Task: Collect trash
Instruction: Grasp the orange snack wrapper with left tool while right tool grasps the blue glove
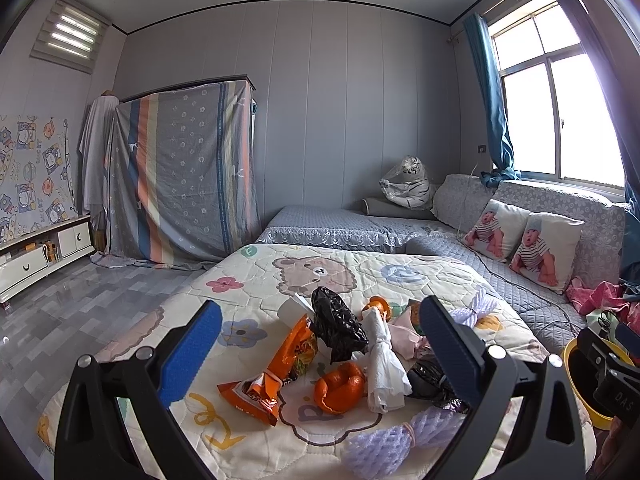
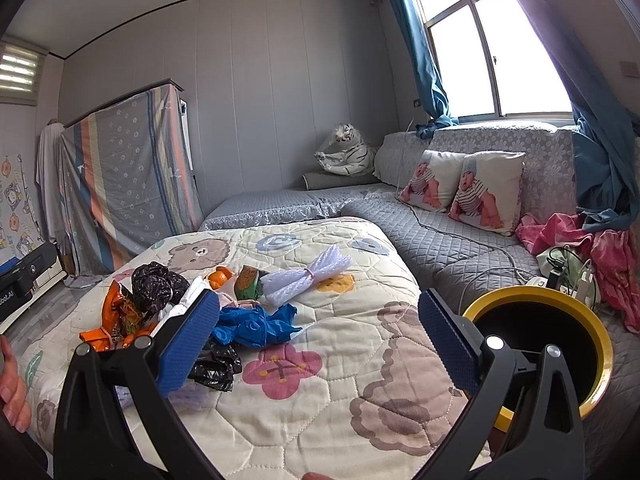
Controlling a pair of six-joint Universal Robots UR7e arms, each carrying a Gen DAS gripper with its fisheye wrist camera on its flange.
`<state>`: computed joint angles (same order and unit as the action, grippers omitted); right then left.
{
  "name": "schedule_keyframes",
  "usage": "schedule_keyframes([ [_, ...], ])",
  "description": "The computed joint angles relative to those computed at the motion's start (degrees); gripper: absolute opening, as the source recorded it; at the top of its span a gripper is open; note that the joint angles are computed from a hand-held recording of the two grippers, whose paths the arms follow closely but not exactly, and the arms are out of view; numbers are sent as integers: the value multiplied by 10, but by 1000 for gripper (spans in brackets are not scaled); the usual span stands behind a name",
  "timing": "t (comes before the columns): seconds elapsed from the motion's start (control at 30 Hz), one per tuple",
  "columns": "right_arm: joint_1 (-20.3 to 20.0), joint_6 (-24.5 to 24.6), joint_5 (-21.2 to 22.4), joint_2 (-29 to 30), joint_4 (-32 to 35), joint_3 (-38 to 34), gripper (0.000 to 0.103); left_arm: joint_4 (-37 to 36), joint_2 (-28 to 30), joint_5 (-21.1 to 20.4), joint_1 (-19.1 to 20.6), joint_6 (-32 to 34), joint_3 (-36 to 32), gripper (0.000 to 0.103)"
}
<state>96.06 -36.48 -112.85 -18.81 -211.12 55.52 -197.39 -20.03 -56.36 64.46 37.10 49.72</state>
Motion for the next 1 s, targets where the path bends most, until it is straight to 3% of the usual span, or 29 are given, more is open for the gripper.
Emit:
schedule_keyframes([
  [0.27,-7,5,17,-9,35,0,95,26,-7,-13,13,-8,-7,95],
  [0.4,-14,4,39,-17,83,-5,95,60,-2,-10,26,-27,-35,95],
  [0.7,-21,-26,69,-3,248,-69,95,217,35,-11,55,-51,-148,95],
  [0.87,-23,-9,73,18,396,-148,95,296,69,5,62,-40,-229,95],
  [1.0,-22,-11,62,64,490,-253,95,385,105,22,67,-56,-310,95],
])
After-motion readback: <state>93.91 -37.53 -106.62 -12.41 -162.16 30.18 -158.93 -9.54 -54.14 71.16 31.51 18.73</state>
